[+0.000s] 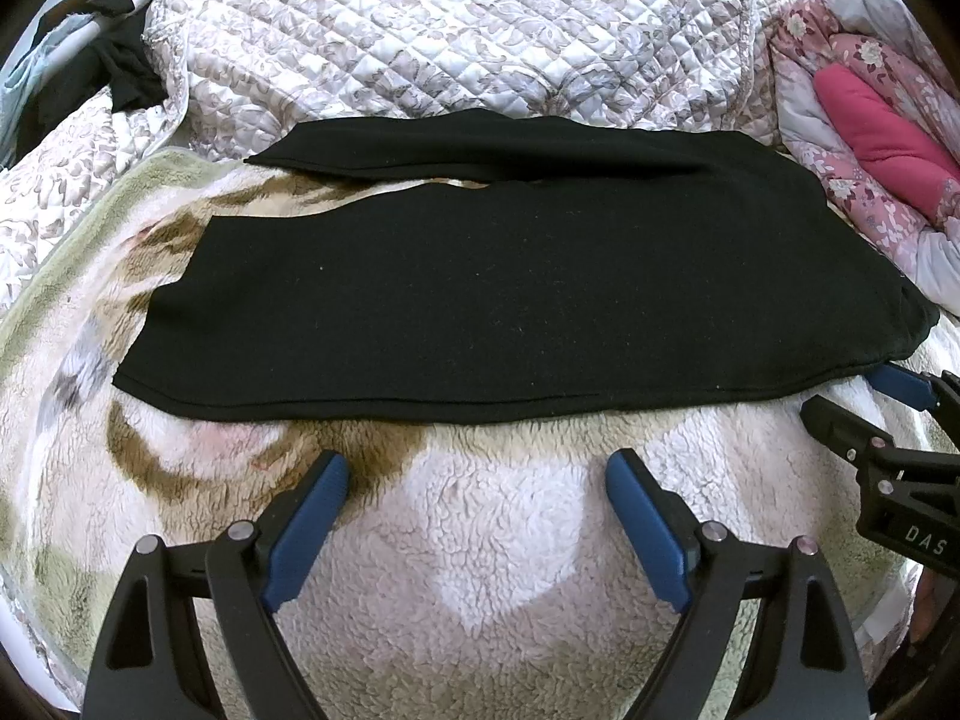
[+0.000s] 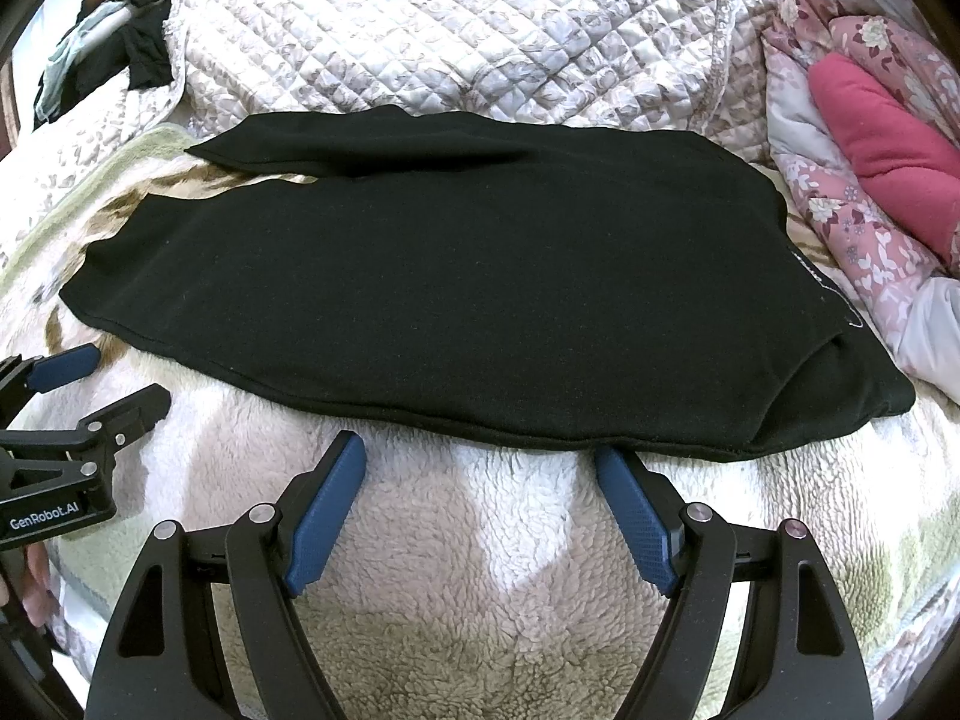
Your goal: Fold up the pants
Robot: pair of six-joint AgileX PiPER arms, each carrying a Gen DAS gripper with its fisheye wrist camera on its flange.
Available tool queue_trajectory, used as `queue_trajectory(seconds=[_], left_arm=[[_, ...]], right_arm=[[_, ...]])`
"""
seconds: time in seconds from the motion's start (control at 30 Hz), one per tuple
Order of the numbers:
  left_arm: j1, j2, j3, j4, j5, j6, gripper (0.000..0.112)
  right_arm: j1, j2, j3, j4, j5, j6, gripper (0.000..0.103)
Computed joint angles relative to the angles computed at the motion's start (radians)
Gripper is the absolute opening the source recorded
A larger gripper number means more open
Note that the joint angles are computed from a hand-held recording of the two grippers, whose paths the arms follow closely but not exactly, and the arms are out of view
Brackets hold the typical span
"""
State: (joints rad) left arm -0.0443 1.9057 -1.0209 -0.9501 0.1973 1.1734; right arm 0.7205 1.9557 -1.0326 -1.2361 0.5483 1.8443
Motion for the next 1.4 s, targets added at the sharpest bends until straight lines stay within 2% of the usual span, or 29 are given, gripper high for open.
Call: queue_trajectory(seconds=[0.9, 0.97, 1.4], left_arm=[[-0.003, -0.003, 0.007, -0.02, -0.008, 0.022, 0.09], [-0.011, -0.006, 0.005, 0.019, -0.01, -0.023, 0.09], [-0.013, -0.007, -0.002, 0.06, -0.004, -0.069, 0.09]], right_arm=[[0.003, 0.014, -0.012, 0.0, 0.002, 0.0, 0.079], [0.003, 0.014, -0.011, 0.0, 0.002, 0.001, 0.079], [0.004, 0.015, -0.01, -0.002, 0.002, 0.005, 0.079]])
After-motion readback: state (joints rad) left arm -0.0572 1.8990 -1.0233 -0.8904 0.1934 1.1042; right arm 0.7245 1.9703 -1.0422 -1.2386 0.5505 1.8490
